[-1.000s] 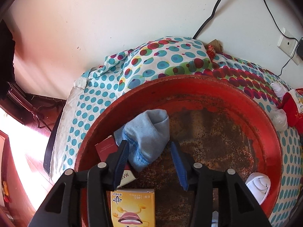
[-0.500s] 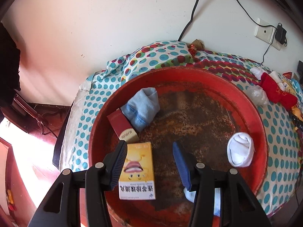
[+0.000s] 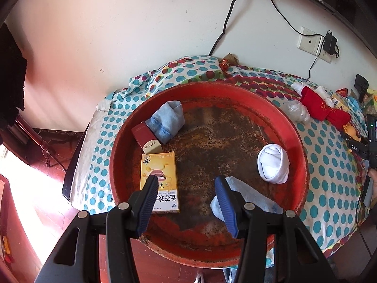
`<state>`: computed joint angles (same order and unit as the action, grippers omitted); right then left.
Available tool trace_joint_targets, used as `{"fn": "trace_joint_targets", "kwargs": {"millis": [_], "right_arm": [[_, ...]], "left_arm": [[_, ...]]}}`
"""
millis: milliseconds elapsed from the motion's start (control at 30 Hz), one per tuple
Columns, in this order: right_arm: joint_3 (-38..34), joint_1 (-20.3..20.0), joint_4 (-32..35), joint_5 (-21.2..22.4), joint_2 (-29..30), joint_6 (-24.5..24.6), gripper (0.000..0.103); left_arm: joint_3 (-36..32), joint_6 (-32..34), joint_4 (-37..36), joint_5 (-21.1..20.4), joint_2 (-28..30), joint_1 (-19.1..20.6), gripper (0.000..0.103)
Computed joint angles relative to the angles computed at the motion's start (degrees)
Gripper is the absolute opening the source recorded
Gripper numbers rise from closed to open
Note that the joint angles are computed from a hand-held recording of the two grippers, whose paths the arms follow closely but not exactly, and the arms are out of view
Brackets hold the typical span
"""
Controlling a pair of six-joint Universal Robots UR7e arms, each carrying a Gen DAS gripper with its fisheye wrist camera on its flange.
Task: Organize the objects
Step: 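Carry the orange pig toy into the tray onto the white sock, open right gripper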
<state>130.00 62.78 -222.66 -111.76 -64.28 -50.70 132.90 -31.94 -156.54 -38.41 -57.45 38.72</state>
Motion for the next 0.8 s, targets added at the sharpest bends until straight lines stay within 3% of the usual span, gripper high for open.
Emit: {"fn": "trace_joint_targets", "kwargs": {"millis": [133, 267, 367, 800], "right_arm": [[-0.4, 1.0, -2.7, -2.1, 1.6, -0.6, 0.047], [-0.8, 2.0, -1.6, -4.4, 1.7, 2.4, 0.045], [0.1, 2.1, -0.3, -4.1, 0.9, 4.7, 0.045], [5.9, 6.3, 0.1, -1.1, -1.8, 5.9, 0.045]], "left_arm": [[0.1, -0.2, 0.5, -0.7, -0.3, -0.4, 0.052], [-0.2, -0.3, 1.4, -1.4, 0.1, -0.8, 0.052], [-0.1, 0.1, 1.2, -1.8, 0.4, -1.2, 0.052], [0.4, -0.7, 2.6, -2.3, -1.2, -1.9, 0.052]]}}
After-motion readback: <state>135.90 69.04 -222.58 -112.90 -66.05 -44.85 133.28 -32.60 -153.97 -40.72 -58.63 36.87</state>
